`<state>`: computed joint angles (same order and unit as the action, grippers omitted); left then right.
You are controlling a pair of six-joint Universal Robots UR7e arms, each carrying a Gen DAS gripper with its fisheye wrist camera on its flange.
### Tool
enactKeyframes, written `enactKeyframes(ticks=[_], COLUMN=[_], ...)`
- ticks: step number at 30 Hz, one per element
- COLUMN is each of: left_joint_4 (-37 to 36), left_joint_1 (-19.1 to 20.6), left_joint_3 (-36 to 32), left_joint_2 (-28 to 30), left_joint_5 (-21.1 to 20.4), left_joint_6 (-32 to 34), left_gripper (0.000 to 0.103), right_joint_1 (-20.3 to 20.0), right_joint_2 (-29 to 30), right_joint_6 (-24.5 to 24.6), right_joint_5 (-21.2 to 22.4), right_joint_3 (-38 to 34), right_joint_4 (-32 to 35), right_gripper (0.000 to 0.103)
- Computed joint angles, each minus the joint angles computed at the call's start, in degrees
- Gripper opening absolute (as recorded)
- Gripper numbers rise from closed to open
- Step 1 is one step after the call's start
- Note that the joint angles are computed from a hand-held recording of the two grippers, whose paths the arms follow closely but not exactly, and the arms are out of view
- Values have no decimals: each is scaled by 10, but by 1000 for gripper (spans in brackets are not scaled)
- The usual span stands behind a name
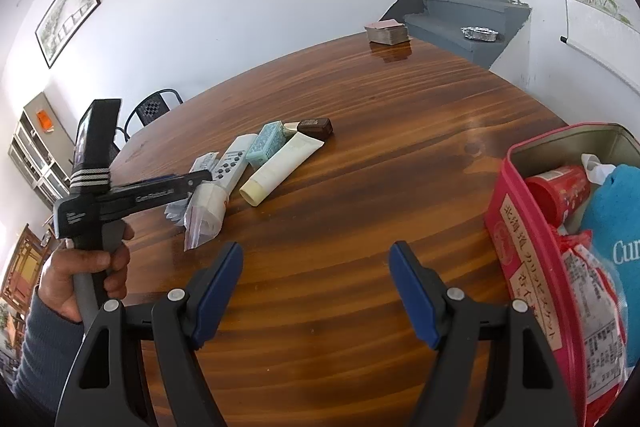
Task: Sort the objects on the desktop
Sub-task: 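Grasp the blue-white blister packs with left gripper while right grasps the gauze roll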
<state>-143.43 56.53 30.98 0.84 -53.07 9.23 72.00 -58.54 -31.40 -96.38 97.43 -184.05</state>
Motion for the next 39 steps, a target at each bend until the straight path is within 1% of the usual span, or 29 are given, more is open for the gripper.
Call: enactKeyframes(ticks=[3, 5, 6, 8, 10, 11, 13, 17, 24, 28, 31, 36, 37, 39], left_joint_4=[-16, -15, -11, -13, -12, -14, -22, -37, -105, -136, -149, -151, -150, -149], left_joint_1=[-1, 2, 3, 4, 6, 6, 3, 4, 4, 3, 1, 0, 0, -1], left_joint_3=[22, 27, 21, 20, 21, 26, 32, 64, 162, 205, 221, 222, 221, 221], left_joint_2=[-9, -12, -10, -9, -11, -14, -15, -35, -92, -120, -131, -134, -134, -133], left_joint_5=[8, 1, -3, -16, -38, -38, -26, -31, -28, -32, -34, -37, -38, -39], left_joint_6=[11, 7, 4, 4, 4, 4, 9, -1, 14, 14, 16, 10, 9, 8], left_gripper=[70, 70, 68, 59, 36, 36, 35, 34, 34, 34, 34, 34, 34, 34], right_joint_1=[-1, 1, 2, 5, 7, 9, 13, 23, 47, 60, 67, 77, 78, 79], right_joint_2=[1, 3, 4, 4, 4, 4, 6, 11, 37, 61, 82, 118, 126, 135], right_joint_6=[2, 1, -1, -3, -6, -6, -6, -9, -26, -29, -34, -39, -39, -36], right_joint_5=[3, 2, 1, -1, -3, -6, -8, -9, -19, -25, -37, -72, -79, -84], right_joint_3=[1, 0, 0, 3, 5, 5, 4, -3, -30, -60, -85, -128, -137, -152], right_joint_4=[2, 4, 4, 2, -1, -2, -3, 7, 35, 69, 83, 93, 96, 109], right_gripper=[79, 79, 79, 79, 79, 79, 79, 79, 79, 79, 79, 78, 74, 70])
